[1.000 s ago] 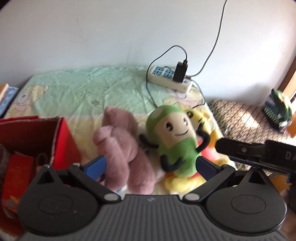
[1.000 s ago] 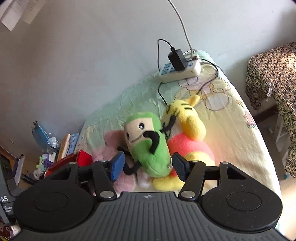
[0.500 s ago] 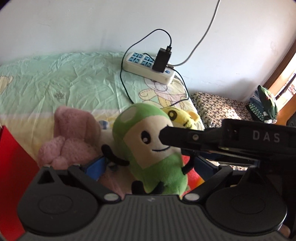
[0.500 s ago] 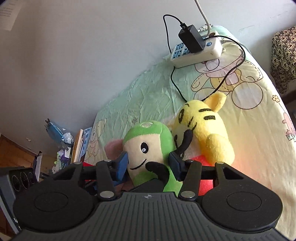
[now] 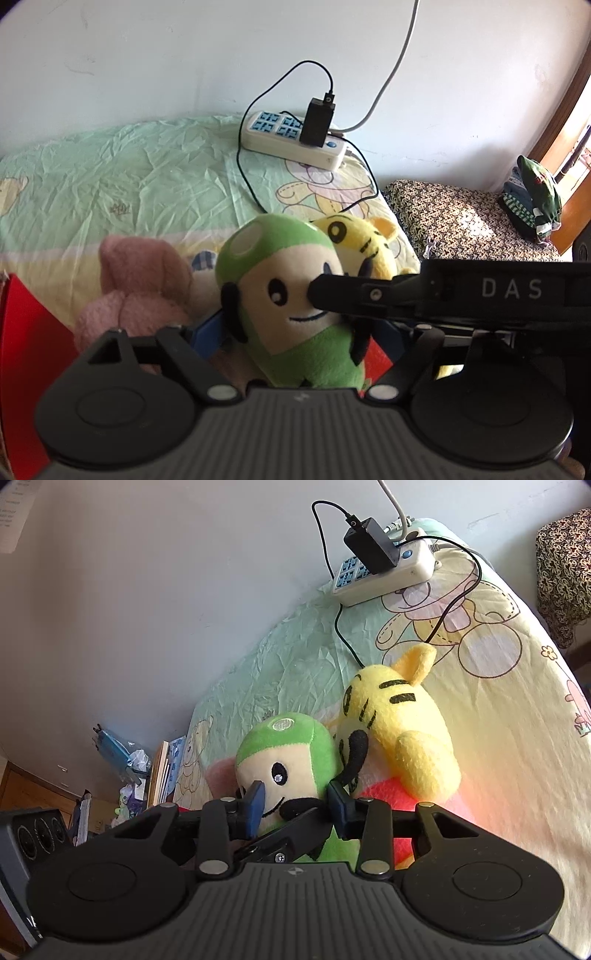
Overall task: Organize objects
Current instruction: 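Close the right tool on the green-and-white plush doll, then carry the doll with the right tool into the red box and release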
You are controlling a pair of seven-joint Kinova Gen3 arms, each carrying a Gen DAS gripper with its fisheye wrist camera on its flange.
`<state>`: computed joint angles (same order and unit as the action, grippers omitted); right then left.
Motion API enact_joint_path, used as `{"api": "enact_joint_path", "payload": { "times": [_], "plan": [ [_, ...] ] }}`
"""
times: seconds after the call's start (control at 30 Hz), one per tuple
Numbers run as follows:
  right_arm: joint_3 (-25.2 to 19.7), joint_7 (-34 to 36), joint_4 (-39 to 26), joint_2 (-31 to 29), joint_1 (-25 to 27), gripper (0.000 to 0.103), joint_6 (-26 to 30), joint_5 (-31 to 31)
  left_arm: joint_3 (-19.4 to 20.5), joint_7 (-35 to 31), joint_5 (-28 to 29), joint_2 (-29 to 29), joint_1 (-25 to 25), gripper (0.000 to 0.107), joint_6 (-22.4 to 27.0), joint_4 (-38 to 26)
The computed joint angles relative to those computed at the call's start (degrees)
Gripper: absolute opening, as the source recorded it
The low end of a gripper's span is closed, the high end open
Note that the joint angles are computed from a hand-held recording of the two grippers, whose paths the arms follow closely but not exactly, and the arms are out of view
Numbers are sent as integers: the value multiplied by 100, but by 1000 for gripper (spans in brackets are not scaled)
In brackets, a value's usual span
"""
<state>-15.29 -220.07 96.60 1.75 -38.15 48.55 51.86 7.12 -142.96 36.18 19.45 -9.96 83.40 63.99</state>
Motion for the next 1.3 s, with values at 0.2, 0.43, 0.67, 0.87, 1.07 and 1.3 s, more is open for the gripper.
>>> {"api": "enact_joint_path", "payload": {
  "times": [0.2, 0.43, 0.67, 0.87, 1.07, 1.3],
  "plan": [
    [-127, -371, -97, -24, -177, 38, 242, 361, -72, -279, 205, -296, -188, 82, -1, 117],
    [-292, -556, -385, 58, -509, 38, 515, 1116, -410, -825, 957, -799, -711, 81, 58, 351],
    [-81, -541, -835, 503, -805, 38, -139, 1786, -967, -1436, 1579, -1100, -1320, 81, -53, 538],
    [275, 425, -1898, 1324, -882, 38, -872, 1321, -1087, -1626, 1703, -625, -1901, 81, 30, -52],
    [269, 1610, -3471, 2548, -723, 38, -1157, 156, -849, -1470, 1190, 340, -2283, 80, 68, -1253],
    [473, 2518, -5329, 3882, -893, 38, -969, -945, -500, -1228, 410, 1645, -2514, 79, 473, -3111]
  ]
}}
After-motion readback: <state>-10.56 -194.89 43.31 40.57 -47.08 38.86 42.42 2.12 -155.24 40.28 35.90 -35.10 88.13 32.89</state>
